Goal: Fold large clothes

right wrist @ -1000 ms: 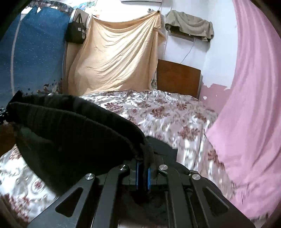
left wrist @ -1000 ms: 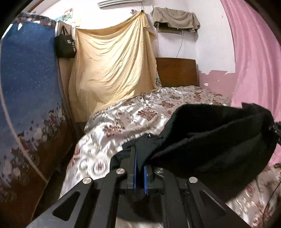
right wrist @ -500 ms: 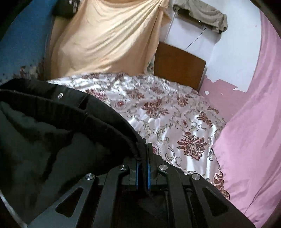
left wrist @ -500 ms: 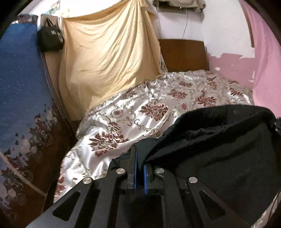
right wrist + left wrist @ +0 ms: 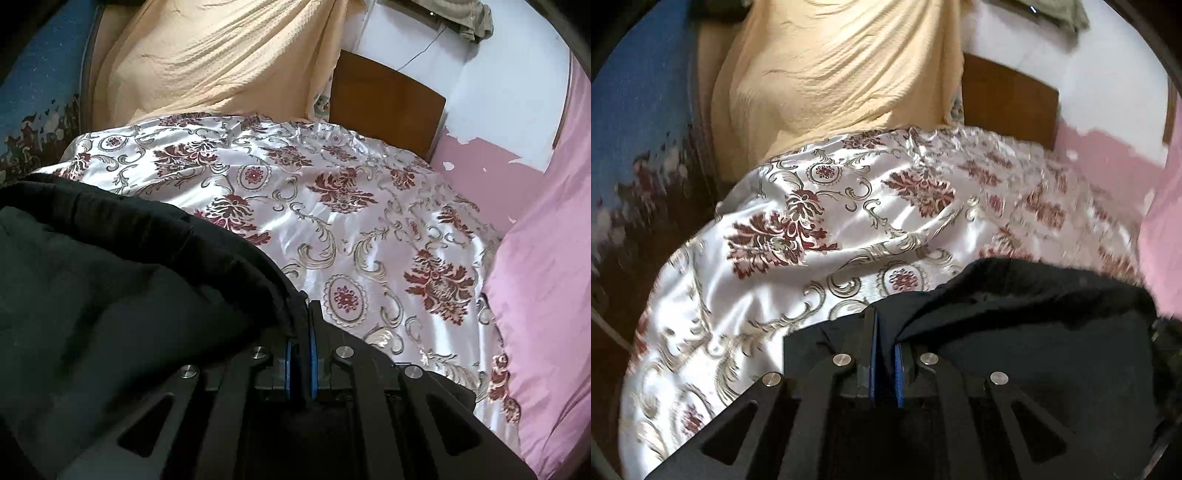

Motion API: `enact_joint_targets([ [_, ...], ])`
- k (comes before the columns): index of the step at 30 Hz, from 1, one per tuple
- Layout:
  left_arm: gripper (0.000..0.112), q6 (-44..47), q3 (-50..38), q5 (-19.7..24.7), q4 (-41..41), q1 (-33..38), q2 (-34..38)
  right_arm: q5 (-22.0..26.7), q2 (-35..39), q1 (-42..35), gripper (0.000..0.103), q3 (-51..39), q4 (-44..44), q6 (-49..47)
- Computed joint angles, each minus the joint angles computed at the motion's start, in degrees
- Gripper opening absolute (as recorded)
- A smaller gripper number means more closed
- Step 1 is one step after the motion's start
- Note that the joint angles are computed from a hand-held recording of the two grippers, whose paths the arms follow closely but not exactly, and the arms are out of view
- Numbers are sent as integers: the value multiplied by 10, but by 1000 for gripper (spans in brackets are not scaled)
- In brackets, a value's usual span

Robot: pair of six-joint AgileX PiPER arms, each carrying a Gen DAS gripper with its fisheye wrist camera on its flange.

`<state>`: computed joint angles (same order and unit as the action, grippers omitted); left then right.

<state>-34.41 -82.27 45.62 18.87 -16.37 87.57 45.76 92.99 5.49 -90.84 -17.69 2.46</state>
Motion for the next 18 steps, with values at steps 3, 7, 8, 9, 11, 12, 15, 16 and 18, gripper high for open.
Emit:
enact_joint_targets([
  [3,14,-17,2,4,6,-8,-9,-24,-12,-19,9,16,35,-20],
  [7,48,9,7,-7,-42,-1,-33,-38,-34,-49,29,32,110,-79],
  [8,68,11,23,-28,-53,1,-51,-41,-44,-55,37,36,129,-95],
  [9,75,1,39,-49,-51,0,-69,-44,-56,-66,52,40,170,-127],
  [11,88,-39,74,-83,-24,-12,-108,-43,-76,-78,63,46,221,-163],
  [12,90,-66,89,-85,2,-27,-128,-39,-88,-83,63,50,247,-184],
  [15,93,-91,134,-94,31,-62,-175,-26,-127,-92,72,76,298,-233],
  [16,95,-107,161,-99,50,-83,-196,-24,-151,-95,80,97,322,-262],
  [18,97,-152,212,-104,101,-130,-229,-25,-198,-104,84,147,362,-311],
])
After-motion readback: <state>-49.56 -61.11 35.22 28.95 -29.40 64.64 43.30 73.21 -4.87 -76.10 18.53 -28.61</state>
